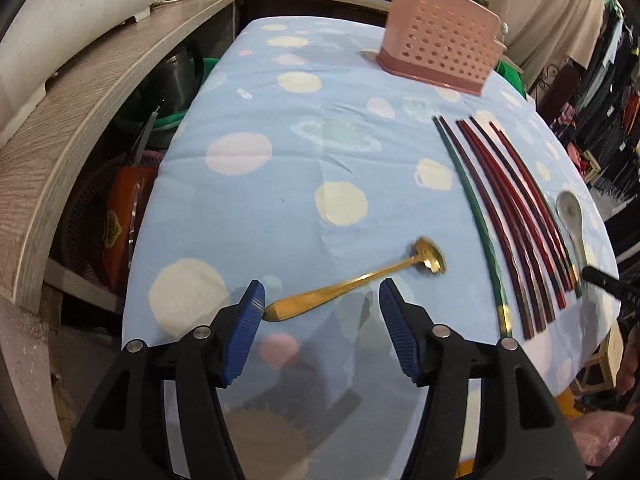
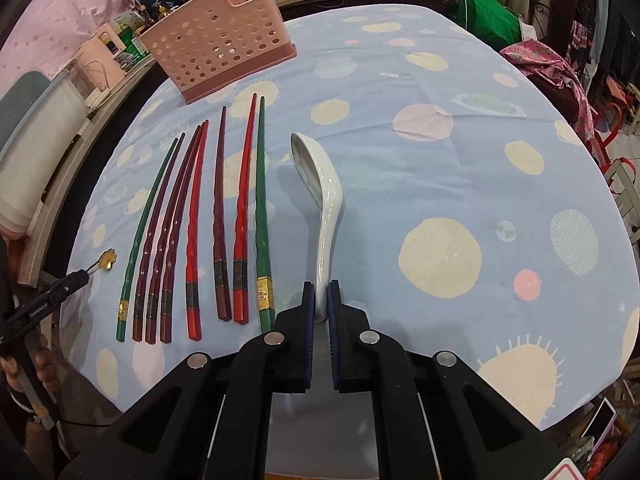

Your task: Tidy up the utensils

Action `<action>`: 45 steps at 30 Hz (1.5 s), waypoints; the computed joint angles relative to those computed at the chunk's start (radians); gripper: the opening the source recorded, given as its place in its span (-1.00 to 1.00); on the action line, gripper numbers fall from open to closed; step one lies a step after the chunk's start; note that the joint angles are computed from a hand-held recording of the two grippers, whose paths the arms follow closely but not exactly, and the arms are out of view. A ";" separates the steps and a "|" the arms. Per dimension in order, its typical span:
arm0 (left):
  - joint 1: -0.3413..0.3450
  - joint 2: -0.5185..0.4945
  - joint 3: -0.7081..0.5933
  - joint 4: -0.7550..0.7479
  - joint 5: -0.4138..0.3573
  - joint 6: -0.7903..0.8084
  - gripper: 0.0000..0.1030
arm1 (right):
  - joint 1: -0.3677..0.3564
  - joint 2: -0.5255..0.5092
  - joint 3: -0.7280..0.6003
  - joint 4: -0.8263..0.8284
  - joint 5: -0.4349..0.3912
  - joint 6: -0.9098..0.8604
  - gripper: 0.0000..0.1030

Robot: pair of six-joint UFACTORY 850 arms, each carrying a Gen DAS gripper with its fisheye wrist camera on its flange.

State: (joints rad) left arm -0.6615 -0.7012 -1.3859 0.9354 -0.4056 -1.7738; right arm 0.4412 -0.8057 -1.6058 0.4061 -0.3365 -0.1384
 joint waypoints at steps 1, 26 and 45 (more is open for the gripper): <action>-0.007 -0.002 -0.005 -0.015 -0.002 0.016 0.09 | 0.000 0.001 0.002 0.007 0.001 -0.008 -0.87; -0.105 -0.054 -0.117 0.005 -0.072 -0.071 -0.99 | -0.005 0.049 0.055 0.069 0.071 -0.082 -0.87; -0.076 -0.025 -0.274 0.065 -0.223 -0.075 -0.99 | -0.028 0.055 -0.043 0.153 0.147 -0.174 -0.99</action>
